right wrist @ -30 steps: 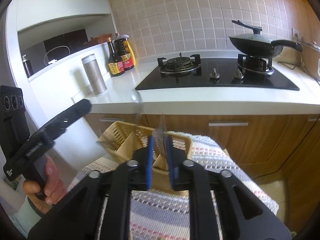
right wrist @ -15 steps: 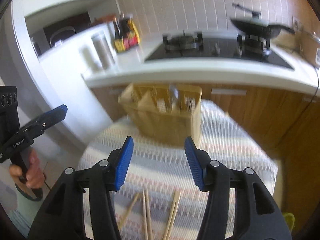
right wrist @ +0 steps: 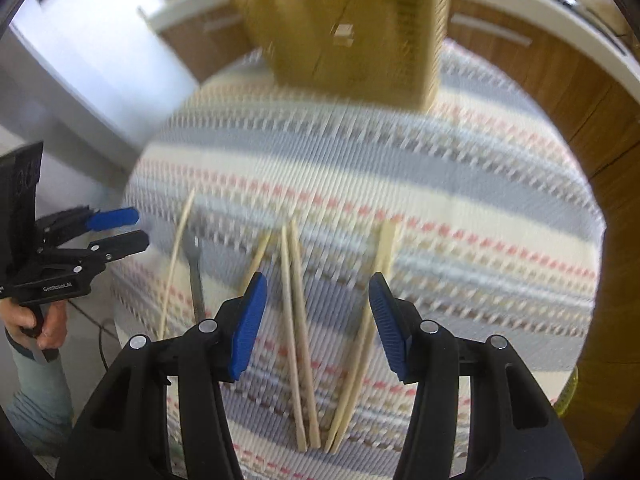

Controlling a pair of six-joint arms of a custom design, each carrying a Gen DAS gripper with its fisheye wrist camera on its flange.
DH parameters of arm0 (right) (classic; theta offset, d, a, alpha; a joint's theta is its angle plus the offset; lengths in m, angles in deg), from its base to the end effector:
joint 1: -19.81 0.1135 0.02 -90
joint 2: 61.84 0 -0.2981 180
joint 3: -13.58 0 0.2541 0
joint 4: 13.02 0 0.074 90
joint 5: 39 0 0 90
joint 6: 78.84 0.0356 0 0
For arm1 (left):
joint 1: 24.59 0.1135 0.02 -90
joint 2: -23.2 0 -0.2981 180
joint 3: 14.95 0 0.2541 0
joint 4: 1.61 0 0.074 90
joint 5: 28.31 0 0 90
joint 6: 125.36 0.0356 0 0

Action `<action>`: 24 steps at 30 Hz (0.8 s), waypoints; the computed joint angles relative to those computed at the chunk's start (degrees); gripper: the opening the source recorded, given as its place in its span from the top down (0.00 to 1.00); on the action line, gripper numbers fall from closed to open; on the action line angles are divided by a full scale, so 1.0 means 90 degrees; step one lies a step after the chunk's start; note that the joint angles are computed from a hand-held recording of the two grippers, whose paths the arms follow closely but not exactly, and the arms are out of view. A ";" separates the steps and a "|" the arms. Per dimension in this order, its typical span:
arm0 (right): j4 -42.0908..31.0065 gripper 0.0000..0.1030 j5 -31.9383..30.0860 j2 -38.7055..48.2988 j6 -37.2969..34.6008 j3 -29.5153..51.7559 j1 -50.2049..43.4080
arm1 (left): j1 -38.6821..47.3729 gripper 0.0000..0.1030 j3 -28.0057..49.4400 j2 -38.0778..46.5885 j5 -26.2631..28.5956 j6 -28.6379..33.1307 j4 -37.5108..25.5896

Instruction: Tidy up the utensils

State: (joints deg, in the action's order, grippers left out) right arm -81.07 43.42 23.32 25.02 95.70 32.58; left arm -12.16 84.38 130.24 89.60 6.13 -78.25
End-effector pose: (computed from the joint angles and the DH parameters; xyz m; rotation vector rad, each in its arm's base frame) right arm 0.2759 0.0674 0.2937 -0.0043 2.8366 0.2916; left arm 0.3645 0.0633 0.2595 0.7310 2.6844 -0.5539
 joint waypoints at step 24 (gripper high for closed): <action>0.0200 0.87 0.0368 0.0572 -0.0068 -0.0532 0.0938 | -0.0901 0.83 -0.1879 -0.1072 -0.1661 0.0389 0.1752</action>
State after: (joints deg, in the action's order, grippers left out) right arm -79.26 46.73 28.47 24.40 90.91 41.02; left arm -20.26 67.47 120.60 74.66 9.64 -62.48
